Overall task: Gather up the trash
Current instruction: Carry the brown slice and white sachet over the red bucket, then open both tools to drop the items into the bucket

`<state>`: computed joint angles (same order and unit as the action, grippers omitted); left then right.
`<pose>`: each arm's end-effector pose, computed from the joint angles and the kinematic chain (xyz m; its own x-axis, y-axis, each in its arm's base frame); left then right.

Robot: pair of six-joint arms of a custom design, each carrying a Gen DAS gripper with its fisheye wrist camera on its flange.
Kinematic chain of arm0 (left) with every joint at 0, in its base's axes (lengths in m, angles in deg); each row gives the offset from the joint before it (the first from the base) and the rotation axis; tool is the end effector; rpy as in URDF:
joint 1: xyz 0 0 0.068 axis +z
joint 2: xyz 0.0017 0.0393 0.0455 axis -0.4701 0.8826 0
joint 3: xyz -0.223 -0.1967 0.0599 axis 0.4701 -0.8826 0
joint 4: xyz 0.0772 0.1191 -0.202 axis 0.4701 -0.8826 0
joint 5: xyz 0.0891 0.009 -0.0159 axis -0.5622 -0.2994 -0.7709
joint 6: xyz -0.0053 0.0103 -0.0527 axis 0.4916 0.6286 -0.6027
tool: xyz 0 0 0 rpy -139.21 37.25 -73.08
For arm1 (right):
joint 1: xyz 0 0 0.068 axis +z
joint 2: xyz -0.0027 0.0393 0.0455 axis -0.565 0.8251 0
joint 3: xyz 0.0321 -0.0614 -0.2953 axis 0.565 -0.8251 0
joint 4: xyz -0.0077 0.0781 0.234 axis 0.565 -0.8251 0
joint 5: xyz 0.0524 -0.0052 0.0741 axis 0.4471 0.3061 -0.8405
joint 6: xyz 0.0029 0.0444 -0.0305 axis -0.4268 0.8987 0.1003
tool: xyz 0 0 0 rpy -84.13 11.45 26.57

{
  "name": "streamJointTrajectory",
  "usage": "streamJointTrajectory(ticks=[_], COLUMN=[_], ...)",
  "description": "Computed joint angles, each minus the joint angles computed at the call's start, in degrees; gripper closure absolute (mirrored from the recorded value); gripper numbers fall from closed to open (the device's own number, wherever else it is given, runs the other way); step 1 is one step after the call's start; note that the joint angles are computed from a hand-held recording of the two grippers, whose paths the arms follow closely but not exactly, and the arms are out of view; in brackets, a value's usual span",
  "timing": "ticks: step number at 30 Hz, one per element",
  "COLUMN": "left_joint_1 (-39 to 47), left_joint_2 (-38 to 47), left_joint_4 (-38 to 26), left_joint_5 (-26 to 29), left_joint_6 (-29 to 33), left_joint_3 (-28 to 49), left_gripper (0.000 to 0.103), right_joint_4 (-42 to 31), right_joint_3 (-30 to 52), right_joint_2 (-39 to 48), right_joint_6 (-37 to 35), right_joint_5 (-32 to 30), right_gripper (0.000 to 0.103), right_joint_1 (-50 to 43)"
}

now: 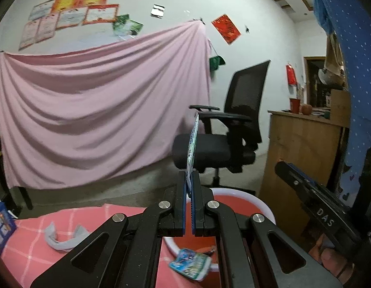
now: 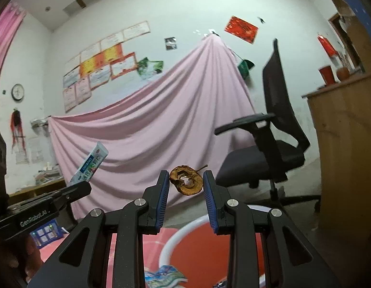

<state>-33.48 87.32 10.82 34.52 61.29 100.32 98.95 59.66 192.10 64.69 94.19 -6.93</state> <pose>0.3345 -0.0414 0.2070 -0.2345 0.1176 -0.9650 0.3744 0.9270 0.0220 0.3107 0.1514 0.2134 -0.0795 0.3053 -0.9489 -0.2037 0.9269 0.3152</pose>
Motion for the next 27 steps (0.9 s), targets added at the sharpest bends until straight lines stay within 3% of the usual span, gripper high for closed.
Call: streamJointTrajectory(ticks=[11,18,23,27], left_joint_1=[-3.45,-3.41,-2.72,-1.9], left_joint_2=[7.37,10.08,13.08,14.03], left_joint_4=[-13.52,-23.48,-34.38,-37.86], left_joint_5=[0.11,0.52,3.03,4.42], left_joint_6=[0.48,-0.07,-2.55,-4.06], left_joint_3=[10.34,16.77,23.88,26.22], left_gripper=[0.102,0.102,0.101,0.101], right_joint_4=[-12.48,-16.93,-21.34,-23.72], right_joint_3=[4.71,6.74,8.29,9.12], right_joint_2=[1.95,2.81,3.04,3.29], right_joint_6=[5.05,5.68,7.24,8.14], right_joint_5=[-5.56,-6.23,-5.97,-5.93], right_gripper=[0.076,0.076,0.076,0.075], right_joint_1=[-4.01,-4.12,-4.49,-4.9])
